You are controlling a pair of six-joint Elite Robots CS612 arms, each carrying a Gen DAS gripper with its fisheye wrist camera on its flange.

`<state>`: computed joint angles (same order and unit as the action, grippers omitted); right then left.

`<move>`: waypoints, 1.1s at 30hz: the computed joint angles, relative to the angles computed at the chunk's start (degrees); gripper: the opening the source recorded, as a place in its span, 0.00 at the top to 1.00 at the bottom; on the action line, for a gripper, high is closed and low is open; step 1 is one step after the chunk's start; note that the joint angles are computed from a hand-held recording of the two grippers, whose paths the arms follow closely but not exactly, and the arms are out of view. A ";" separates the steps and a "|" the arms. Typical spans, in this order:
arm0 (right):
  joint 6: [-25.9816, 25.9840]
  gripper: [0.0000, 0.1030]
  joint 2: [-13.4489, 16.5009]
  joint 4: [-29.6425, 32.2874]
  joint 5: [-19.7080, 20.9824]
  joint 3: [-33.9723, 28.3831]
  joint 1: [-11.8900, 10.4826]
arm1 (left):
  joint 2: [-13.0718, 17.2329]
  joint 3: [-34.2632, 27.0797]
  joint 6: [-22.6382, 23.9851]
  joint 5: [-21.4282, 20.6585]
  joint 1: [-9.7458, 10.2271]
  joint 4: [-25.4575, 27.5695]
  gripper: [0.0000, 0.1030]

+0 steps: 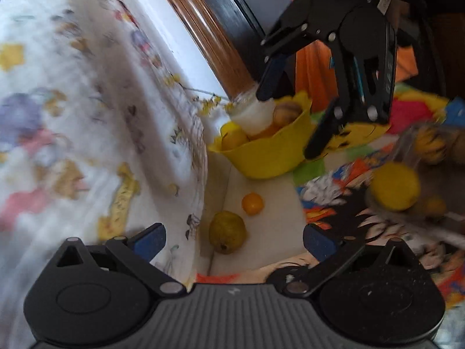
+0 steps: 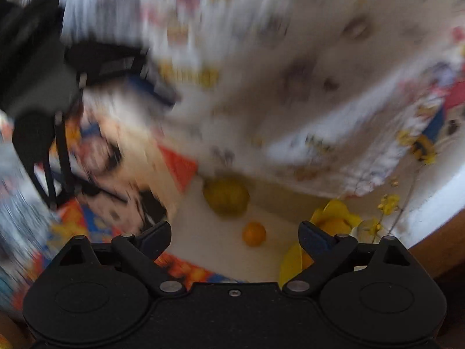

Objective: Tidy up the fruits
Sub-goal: 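Grasp the yellow pear with the left tool while the right tool grasps the small tangerine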

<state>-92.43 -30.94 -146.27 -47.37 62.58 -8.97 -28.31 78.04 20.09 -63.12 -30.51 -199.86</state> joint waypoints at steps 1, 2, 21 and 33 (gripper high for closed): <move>-1.05 0.13 0.65 -0.14 -2.27 -0.98 0.59 | 0.68 -1.43 0.60 1.19 0.04 1.59 0.00; -2.08 0.15 1.20 -0.53 -4.24 -1.76 1.13 | 1.19 -2.64 0.77 1.57 0.18 3.08 0.01; -24.93 0.42 9.25 0.32 -17.05 -14.06 5.46 | 7.35 -16.52 0.96 2.10 1.94 19.18 0.18; -29.68 0.54 12.43 6.77 -20.99 -21.47 6.95 | 9.95 -22.26 3.16 0.03 3.02 25.04 0.32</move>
<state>-122.12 -18.51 -139.50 -68.36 41.11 -2.02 -18.36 55.78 23.25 -63.09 -27.49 -174.82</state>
